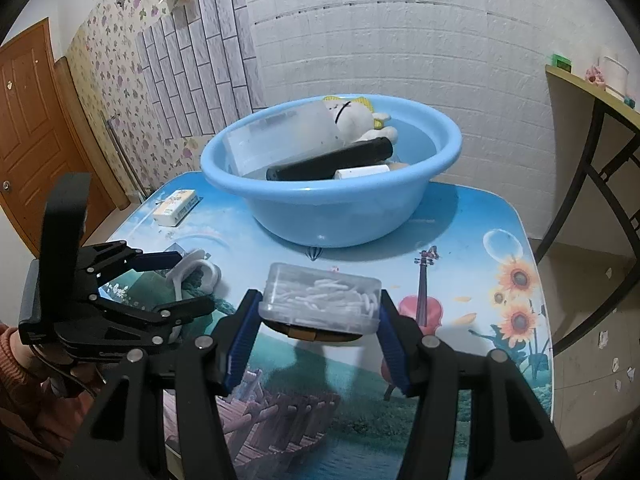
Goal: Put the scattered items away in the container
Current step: 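Lift and carry the hook and swab pack over the blue basin with both tools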
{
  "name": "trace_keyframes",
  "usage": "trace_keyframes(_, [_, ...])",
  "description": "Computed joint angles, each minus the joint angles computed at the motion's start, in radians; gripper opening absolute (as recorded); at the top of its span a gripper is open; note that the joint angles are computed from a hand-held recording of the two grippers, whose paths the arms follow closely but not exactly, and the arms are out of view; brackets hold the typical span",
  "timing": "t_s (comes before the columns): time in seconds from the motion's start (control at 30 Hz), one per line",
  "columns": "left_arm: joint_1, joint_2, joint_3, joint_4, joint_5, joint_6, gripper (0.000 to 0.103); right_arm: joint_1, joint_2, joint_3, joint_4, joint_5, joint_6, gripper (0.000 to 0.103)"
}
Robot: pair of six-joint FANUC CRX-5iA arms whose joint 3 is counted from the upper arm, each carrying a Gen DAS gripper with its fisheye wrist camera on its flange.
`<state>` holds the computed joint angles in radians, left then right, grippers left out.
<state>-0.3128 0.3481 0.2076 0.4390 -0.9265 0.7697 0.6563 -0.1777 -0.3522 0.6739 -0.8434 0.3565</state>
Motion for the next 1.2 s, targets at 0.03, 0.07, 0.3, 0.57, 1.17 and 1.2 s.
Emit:
trace_keyframes(0.03, [0.000, 0.004, 0.004, 0.005, -0.005, -0.001, 0.071, 0.000, 0.000, 0.000, 0.000, 0.000, -0.001, 0.055])
trace_keyframes(0.07, [0.004, 0.008, 0.005, 0.023, -0.015, -0.010, 0.064, 0.001, -0.001, -0.002, 0.001, -0.001, -0.003, 0.055])
trace_keyframes(0.3, [0.017, -0.014, -0.046, 0.117, -0.011, -0.095, 0.047, 0.004, -0.012, -0.015, 0.025, 0.010, -0.025, 0.055])
trace_keyframes(0.57, [0.039, -0.078, -0.107, 0.232, 0.044, -0.143, 0.047, 0.008, -0.026, -0.019, 0.069, 0.022, -0.041, 0.055])
trace_keyframes(1.17, [-0.002, -0.064, -0.027, 0.380, 0.123, -0.208, 0.047, -0.027, -0.036, 0.011, 0.221, 0.103, -0.072, 0.055])
trace_keyframes(1.2, [-0.006, -0.058, -0.019, 0.378, 0.123, -0.207, 0.047, -0.030, -0.039, 0.008, 0.230, 0.109, -0.078, 0.055])
